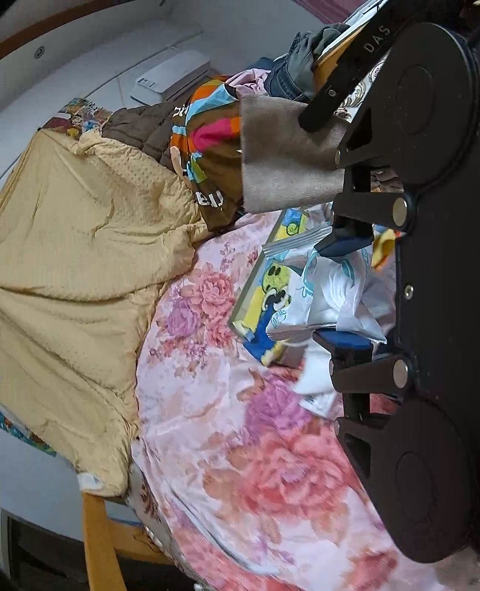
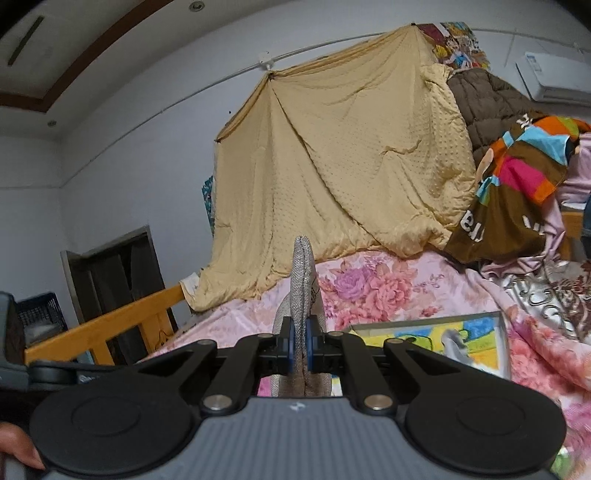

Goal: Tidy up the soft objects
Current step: 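Lift and carry the mask packet and beige pouch with both tools over the tray, then open both tools to drop the mask packet and beige pouch into the tray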

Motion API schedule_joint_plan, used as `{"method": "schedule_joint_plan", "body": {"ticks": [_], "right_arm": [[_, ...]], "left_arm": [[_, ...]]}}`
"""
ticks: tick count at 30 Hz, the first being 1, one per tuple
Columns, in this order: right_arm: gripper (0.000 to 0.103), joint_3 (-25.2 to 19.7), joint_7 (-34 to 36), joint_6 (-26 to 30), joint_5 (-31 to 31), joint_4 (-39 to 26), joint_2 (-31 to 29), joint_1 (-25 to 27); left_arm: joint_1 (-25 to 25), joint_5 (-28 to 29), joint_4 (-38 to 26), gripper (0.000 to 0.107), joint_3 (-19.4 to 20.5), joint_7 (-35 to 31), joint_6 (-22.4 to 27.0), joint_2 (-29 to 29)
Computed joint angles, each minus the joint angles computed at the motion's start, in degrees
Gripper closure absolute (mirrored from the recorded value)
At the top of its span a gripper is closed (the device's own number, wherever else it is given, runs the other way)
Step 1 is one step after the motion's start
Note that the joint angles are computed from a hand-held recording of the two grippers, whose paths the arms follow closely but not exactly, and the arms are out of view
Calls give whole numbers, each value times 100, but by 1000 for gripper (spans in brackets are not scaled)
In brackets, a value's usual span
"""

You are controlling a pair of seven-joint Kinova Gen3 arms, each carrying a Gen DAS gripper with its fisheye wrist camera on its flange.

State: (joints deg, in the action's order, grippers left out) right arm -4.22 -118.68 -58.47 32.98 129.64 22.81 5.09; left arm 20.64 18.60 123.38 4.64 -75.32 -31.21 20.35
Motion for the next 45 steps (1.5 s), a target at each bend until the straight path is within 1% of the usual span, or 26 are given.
{"method": "schedule_joint_plan", "body": {"ticks": [2, 5, 8, 11, 14, 20, 25, 30, 32, 34, 37, 41, 45], "right_arm": [[96, 19, -153, 157, 224, -331, 120, 74], [96, 32, -265, 260, 393, -743, 318, 162], [96, 14, -512, 319, 488, -1137, 555, 262], [96, 34, -606, 504, 347, -1454, 723, 257], [96, 51, -644, 744, 225, -1733, 856, 245], [96, 51, -595, 1425, -107, -2276, 1101, 169], [96, -11, -472, 2106, -361, -2671, 1260, 121], [96, -79, -207, 2662, -659, -2972, 1390, 89], [96, -192, -207, 2867, -643, -3095, 1447, 170], [96, -355, -292, 3061, -541, -3218, 1512, 307], [96, -702, -581, 3347, -227, -3424, 1632, 608], [96, -1246, -1143, 3691, 347, -3682, 1815, 1085], [96, -1424, -1416, 3900, 596, -3828, 1911, 1240]], "left_arm": [[-56, -71, -276, 63, 20, 16, 155, 121], [-148, -244, -703, 63, 59, 104, 338, 338], [-99, -305, -1187, 63, -27, 1, 563, 591], [-27, -295, -1694, 62, -125, -115, 812, 855], [-49, -364, -2199, 62, -113, -106, 995, 1155], [123, -340, -3323, 62, -311, -194, 1526, 1803], [374, -158, -4320, 62, -683, -145, 2169, 2337], [716, -28, -5196, 62, -1276, 157, 2792, 2816], [847, -7, -5441, 62, -1523, 399, 2975, 2971], [877, -41, -5606, 62, -1610, 629, 3112, 3086], [947, -127, -5940, 62, -1815, 965, 3438, 3286], [884, -328, -6370, 62, -1814, 1313, 3892, 3493], [846, -614, -6658, 62, -1745, 1544, 4141, 3642]]}}
